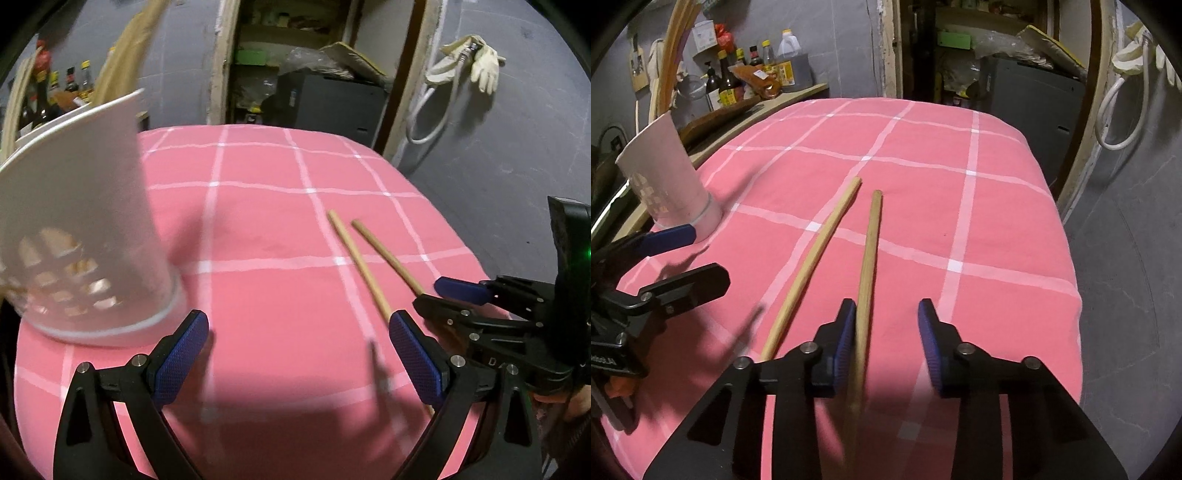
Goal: Organize utensils
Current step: 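Grasp a plain chopstick with the left tool while the right tool grasps the other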
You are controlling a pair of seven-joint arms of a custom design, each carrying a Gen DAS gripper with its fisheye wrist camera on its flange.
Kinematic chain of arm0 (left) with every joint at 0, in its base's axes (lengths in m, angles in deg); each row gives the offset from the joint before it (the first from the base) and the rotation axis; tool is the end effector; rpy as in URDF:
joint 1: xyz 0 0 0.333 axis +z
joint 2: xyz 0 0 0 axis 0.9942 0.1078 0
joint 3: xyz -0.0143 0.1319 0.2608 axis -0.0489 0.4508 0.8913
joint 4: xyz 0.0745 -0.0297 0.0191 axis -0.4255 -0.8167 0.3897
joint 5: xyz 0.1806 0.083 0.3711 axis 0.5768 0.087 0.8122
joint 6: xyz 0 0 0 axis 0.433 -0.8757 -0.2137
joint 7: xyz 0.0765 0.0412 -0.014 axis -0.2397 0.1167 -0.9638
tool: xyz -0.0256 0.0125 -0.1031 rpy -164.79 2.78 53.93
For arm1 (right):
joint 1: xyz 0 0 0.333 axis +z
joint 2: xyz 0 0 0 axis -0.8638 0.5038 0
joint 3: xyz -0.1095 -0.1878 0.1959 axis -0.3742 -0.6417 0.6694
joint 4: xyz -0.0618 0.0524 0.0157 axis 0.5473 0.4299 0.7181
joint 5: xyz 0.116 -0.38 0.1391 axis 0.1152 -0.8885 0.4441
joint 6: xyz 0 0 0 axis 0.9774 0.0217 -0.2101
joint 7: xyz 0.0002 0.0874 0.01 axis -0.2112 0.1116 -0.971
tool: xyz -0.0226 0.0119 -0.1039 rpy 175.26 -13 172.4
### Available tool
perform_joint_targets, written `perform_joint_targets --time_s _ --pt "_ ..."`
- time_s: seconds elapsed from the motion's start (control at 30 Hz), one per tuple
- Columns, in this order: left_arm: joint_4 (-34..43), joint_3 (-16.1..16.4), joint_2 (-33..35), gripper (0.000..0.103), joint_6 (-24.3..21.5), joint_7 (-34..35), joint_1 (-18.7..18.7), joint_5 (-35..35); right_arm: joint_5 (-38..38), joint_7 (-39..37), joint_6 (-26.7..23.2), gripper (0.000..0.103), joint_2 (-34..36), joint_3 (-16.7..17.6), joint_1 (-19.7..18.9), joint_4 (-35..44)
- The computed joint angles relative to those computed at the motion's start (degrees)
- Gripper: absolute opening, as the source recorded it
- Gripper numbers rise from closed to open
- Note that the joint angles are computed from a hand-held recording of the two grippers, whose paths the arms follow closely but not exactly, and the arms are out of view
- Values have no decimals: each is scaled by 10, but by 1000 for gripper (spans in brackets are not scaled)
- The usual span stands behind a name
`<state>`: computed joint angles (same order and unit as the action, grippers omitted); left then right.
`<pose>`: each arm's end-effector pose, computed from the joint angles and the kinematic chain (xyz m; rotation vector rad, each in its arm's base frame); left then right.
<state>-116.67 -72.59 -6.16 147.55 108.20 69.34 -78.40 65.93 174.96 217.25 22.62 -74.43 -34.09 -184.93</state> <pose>0.3891 -0.1798 0.4281 -1.7384 1.9542 -0.9745 0.4193 0.2088 0.4278 -2.1524 1.4109 -0.4335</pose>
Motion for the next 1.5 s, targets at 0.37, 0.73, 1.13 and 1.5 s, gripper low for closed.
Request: perform_joint_targets --time_s 0.37,0.73,1.13,1.5 --pt "103 64 115 42 -29 105 -73 -72 -1 -17 -1 9 2 -19 -20 4" --pt "170 29 167 13 -89 104 -25 -93 38 -72 -49 10 66 -20 -21 78" --pt "153 27 129 5 -114 111 -25 -109 129 -104 -12 6 29 -19 -3 48" --pt "-1 10 -39 5 57 96 -48 -108 152 -91 233 6 -84 -97 145 -67"
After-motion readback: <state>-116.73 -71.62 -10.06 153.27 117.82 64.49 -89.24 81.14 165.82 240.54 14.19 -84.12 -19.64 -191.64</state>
